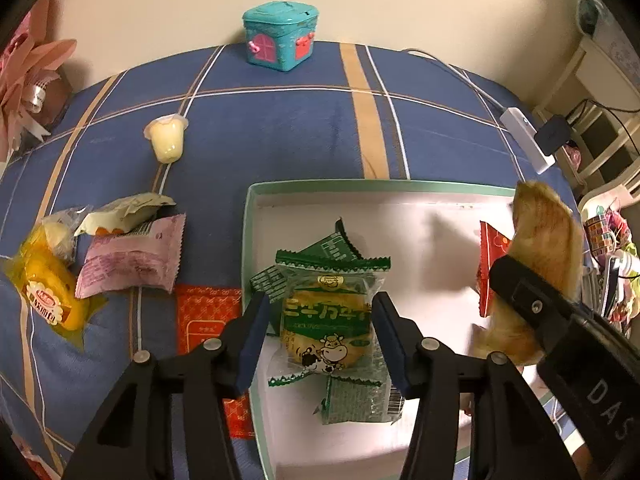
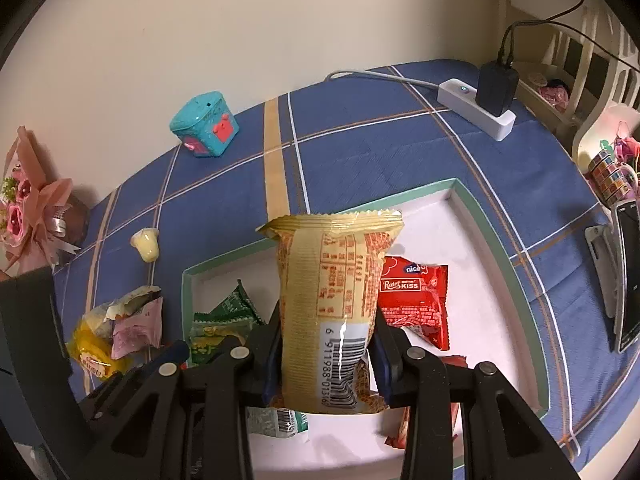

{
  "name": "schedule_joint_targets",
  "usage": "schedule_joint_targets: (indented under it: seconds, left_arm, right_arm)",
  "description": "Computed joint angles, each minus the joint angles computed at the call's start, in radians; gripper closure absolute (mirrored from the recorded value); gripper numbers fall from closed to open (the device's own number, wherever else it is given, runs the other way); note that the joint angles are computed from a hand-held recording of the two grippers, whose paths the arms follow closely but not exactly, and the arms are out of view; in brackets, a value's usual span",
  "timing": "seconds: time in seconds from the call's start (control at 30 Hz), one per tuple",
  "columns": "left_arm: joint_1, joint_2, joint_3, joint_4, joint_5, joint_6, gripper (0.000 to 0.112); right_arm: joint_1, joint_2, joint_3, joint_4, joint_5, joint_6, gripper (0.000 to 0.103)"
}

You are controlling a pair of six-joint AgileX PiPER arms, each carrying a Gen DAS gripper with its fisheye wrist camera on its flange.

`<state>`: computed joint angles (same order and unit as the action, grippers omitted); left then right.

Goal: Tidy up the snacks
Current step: 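Open the left tool over the tray while the right tool releases the bread bag, then withdraw both open tools from the tray back toward the snack pile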

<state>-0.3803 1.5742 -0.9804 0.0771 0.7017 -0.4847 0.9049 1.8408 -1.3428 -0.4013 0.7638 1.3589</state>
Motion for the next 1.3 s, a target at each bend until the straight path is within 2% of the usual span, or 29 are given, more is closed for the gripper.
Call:
schedule_joint_targets:
  seconds: [0.13, 0.23, 0.33, 0.47, 0.67, 0.8, 0.97, 1.07, 1.2, 1.3]
  left_arm:
    - [0.020, -0.006, -0.003, -0.007, 0.017, 0.007, 0.053]
    - [0.029, -0.008, 0.001, -0.007, 0.022, 0.003, 0.052]
    - [0.038, -0.010, 0.005, -0.013, 0.027, 0.003, 0.051]
    - [0.039, -0.015, 0.005, 0.007, 0.039, -0.017, 0.041]
    - [0.048, -0.018, 0.006, 0.046, 0.057, -0.057, 0.034]
    - [0.056, -0.020, 0.010, 0.079, 0.065, -0.092, 0.029]
    - [0.061, -0.023, 0.019, 0.157, 0.072, -0.166, 0.017]
    - [0.077, -0.031, 0.028, 0.173, 0.065, -0.181, 0.016]
    - [0.108, -0.056, 0.033, 0.169, 0.066, -0.172, 0.016]
    - [0.121, -0.072, 0.031, 0.185, 0.080, -0.162, 0.016]
  right_arm:
    - [-0.003, 0.010, -0.008, 0.019, 0.005, -0.019, 0.047]
    - [0.003, 0.018, -0.024, 0.019, 0.020, -0.025, 0.043]
    - [0.012, 0.029, -0.044, 0.011, 0.044, -0.023, 0.032]
    - [0.013, 0.042, -0.062, 0.010, 0.070, -0.025, 0.018]
    - [0.007, 0.049, -0.067, 0.016, 0.092, -0.027, 0.005]
    - [0.005, 0.050, -0.067, 0.021, 0.094, -0.032, 0.002]
    - [0.001, 0.052, -0.068, 0.031, 0.094, -0.035, 0.000]
    - [0.006, 0.053, -0.078, 0.033, 0.109, -0.035, 0.000]
    - [0.020, 0.079, -0.134, 0.052, 0.188, -0.056, 0.000]
    - [0.021, 0.086, -0.150, 0.083, 0.208, -0.074, 0.000]
